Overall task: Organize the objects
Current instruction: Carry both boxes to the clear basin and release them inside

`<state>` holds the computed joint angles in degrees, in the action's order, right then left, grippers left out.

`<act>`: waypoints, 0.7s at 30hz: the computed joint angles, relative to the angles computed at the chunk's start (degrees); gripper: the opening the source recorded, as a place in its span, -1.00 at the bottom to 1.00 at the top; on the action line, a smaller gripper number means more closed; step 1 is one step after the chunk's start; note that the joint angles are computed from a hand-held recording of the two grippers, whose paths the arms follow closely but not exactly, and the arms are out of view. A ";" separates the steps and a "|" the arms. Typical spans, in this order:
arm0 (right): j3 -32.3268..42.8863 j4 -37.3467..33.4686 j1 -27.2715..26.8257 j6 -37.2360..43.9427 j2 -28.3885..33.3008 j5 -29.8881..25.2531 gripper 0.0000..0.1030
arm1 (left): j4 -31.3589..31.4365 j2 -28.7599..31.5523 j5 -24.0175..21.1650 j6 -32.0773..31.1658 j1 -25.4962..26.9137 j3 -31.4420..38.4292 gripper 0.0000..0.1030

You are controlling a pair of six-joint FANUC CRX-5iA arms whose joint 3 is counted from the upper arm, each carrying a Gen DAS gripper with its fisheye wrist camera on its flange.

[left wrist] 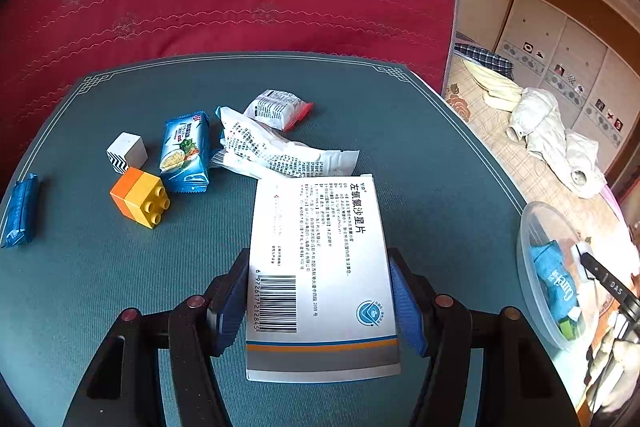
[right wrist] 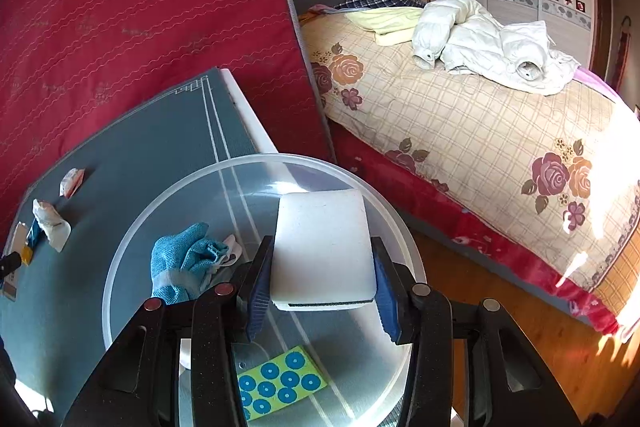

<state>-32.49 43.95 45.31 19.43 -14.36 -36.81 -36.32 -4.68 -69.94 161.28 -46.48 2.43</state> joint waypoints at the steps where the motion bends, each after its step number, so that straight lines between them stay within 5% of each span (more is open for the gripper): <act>1: -0.10 0.13 -0.03 -0.13 0.04 0.09 0.07 | 0.38 0.25 0.18 -0.23 0.16 0.14 0.30; 21: -7.39 9.15 1.34 -8.00 -6.52 5.47 0.14 | 9.37 9.20 6.77 -11.81 1.13 7.96 0.30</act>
